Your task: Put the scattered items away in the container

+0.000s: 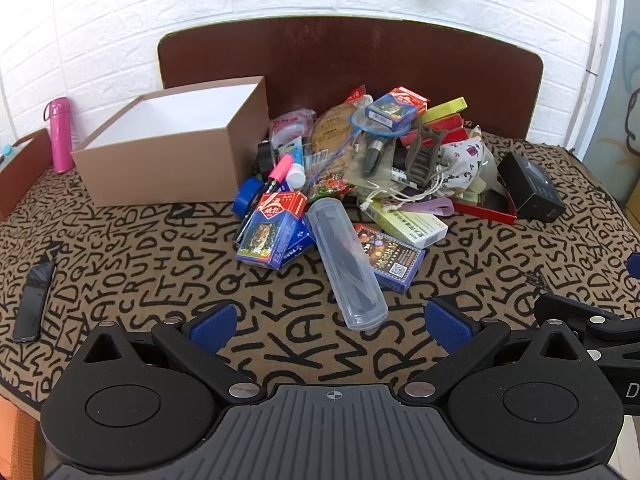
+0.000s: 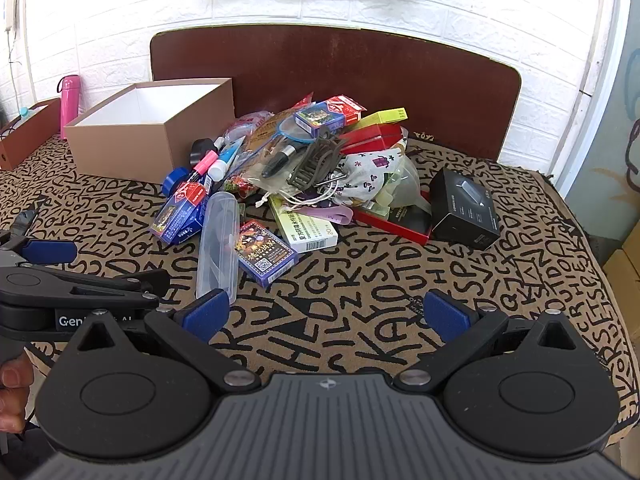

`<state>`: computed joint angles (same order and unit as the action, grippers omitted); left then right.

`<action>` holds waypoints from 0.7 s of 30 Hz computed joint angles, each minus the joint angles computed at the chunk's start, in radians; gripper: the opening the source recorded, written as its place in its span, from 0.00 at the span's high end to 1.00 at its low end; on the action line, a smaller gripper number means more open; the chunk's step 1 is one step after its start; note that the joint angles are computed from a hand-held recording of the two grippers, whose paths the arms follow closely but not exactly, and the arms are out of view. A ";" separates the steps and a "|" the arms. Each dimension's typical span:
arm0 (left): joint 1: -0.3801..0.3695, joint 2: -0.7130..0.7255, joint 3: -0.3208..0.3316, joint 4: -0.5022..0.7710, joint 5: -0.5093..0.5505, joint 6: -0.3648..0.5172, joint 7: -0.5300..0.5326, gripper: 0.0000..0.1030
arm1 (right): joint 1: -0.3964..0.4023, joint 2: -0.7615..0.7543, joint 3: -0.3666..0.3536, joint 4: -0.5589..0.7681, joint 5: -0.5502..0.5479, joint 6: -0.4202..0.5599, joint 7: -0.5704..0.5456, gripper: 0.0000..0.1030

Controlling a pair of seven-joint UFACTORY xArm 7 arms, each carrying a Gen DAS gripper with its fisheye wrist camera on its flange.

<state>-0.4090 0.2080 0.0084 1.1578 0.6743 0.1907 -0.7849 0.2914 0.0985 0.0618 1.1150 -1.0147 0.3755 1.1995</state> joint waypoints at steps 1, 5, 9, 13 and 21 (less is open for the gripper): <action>0.003 0.001 -0.003 0.001 -0.007 0.001 0.006 0.00 | 0.000 0.001 0.000 0.000 -0.001 0.001 0.001 0.00; 0.005 0.005 -0.005 0.007 -0.019 0.004 0.016 0.00 | 0.001 0.004 -0.001 0.004 0.003 0.001 -0.002 0.00; 0.001 0.004 -0.002 0.005 -0.020 0.003 0.017 0.00 | 0.005 0.012 -0.001 0.016 0.016 0.011 -0.018 0.00; 0.002 0.008 -0.004 0.009 -0.029 0.006 0.024 0.00 | 0.009 0.022 -0.002 0.030 0.040 0.019 -0.038 0.00; 0.026 0.038 -0.032 0.051 -0.144 0.030 0.131 0.00 | 0.020 0.042 -0.013 0.058 0.087 0.029 -0.085 0.00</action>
